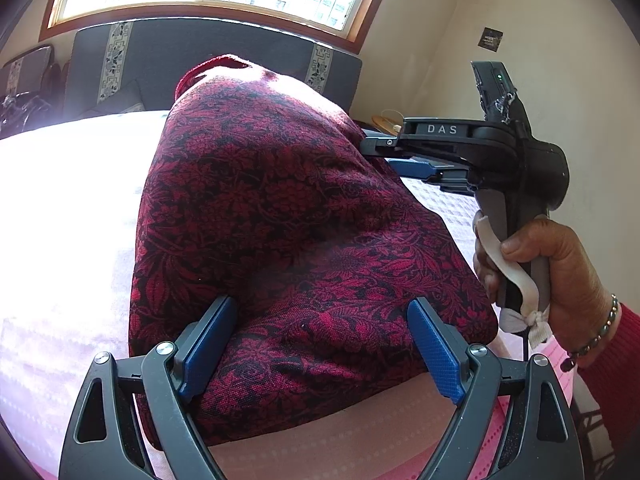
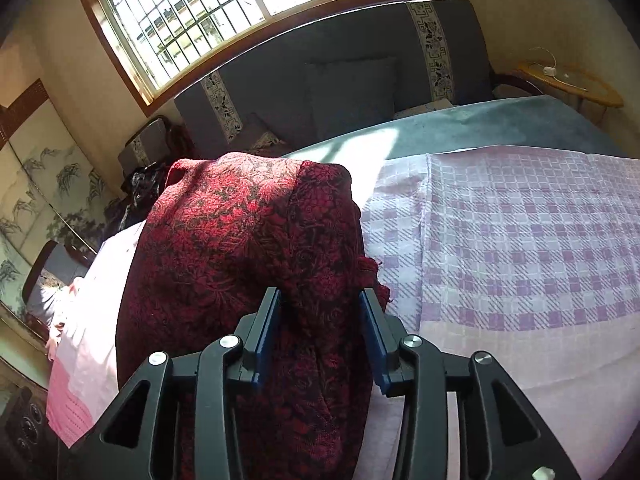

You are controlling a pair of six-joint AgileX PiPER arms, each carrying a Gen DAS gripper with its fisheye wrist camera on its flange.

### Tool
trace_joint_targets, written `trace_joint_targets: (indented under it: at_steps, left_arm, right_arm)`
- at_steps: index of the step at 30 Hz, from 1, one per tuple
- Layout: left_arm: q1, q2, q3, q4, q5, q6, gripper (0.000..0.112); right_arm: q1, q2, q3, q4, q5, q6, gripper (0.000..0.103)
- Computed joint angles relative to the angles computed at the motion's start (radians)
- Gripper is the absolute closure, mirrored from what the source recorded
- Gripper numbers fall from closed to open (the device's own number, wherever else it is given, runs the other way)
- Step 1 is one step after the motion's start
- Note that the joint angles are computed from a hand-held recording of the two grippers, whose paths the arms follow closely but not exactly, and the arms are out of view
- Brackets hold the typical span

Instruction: Fold small clothes

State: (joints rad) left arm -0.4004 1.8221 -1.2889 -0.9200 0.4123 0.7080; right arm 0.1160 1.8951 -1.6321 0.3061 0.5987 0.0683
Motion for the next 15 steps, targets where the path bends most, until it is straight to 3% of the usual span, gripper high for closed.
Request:
trace_joint_targets:
  at_steps: [3, 5, 8, 10, 12, 15]
  left_arm:
    - [0.002, -0.001, 0.004, -0.019, 0.001, 0.015, 0.025]
    - [0.008, 0.000, 0.004, -0.027, 0.006, 0.025, 0.025]
    - [0.012, 0.000, 0.006, -0.041, 0.010, 0.038, 0.025]
    - [0.016, 0.001, 0.008, -0.056, 0.014, 0.051, 0.025]
    - [0.020, 0.002, 0.008, -0.073, 0.021, 0.069, 0.025]
    - [0.019, 0.003, 0.008, -0.060, 0.018, 0.065, 0.024]
  right_arm:
    - [0.004, 0.080, -0.140, -0.044, 0.055, 0.045, 0.060]
    - [0.007, 0.153, -0.265, -0.080, 0.139, 0.082, 0.062]
    - [0.005, 0.199, -0.349, -0.081, 0.189, 0.095, 0.089]
    - [0.020, 0.150, -0.286, -0.120, 0.127, 0.113, 0.096]
    - [0.026, 0.094, -0.211, -0.203, 0.069, 0.186, 0.096]
    - [-0.004, 0.073, -0.124, -0.158, 0.031, 0.168, 0.096]
